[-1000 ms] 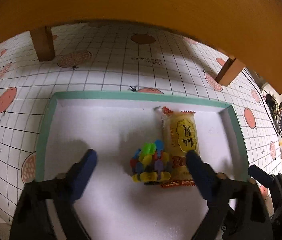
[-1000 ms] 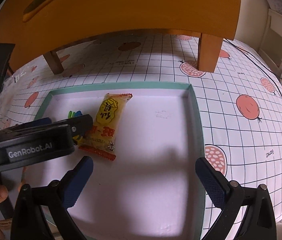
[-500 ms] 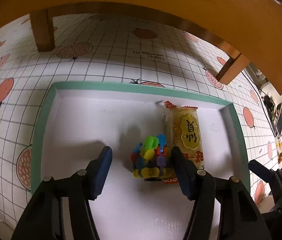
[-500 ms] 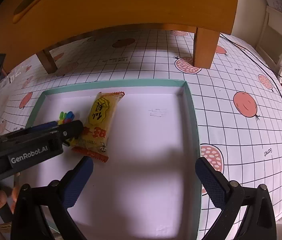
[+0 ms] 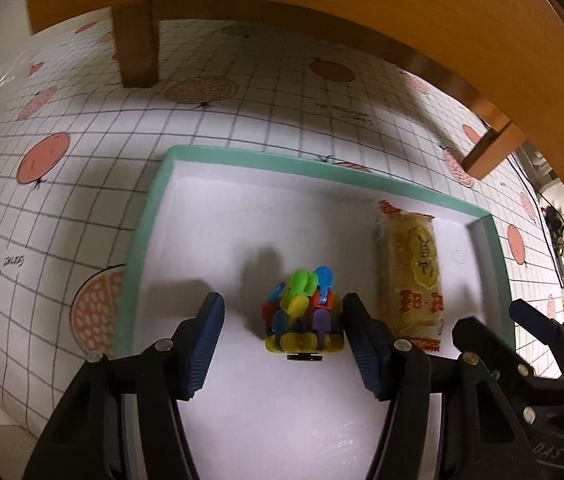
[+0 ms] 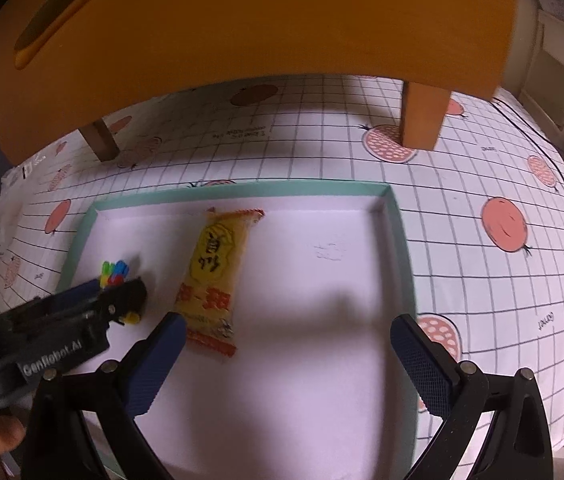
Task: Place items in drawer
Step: 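Grasp the colourful block toy with the left tool while the right tool grasps the yellow snack packet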
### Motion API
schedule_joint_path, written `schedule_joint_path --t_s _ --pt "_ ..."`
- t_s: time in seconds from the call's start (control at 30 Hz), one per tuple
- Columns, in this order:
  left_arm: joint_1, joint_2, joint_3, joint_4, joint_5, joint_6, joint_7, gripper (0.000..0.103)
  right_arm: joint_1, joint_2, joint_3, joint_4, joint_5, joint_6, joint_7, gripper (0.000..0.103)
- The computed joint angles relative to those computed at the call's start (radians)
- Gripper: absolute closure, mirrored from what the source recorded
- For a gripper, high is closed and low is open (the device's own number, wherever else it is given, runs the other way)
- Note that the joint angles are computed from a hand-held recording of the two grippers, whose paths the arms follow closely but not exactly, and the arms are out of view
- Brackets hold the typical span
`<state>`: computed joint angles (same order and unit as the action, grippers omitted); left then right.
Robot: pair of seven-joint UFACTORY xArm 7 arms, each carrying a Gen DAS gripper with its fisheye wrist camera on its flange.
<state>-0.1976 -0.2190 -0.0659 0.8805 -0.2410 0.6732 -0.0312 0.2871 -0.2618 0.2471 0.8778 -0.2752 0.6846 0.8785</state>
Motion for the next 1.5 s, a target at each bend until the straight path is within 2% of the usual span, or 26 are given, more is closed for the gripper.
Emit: schedule_joint_path --t_s 0.23,0.53,1.0,1.5 --pt "0.018 -0.018 0.000 -0.017 0.029 0.017 -0.048 0.041 0.015 0.084 -0.018 0.063 0.051 -0.020 -0.016 0.000" --pt "0.021 -0.034 0.029 -0.029 -0.033 0.031 -0.037 0.041 0.027 0.160 -0.045 0.117 0.080 -0.009 -0.018 0.000" --pt "0.034 -0.056 0.030 -0.042 -0.034 0.048 -0.040 0.041 0.045 0.213 -0.061 0.167 0.093 0.000 -0.050 0.001" --pt "0.035 -0.032 0.014 -0.018 0.016 0.053 -0.048 0.041 0.083 0.327 -0.072 0.295 0.083 0.110 -0.056 0.004"
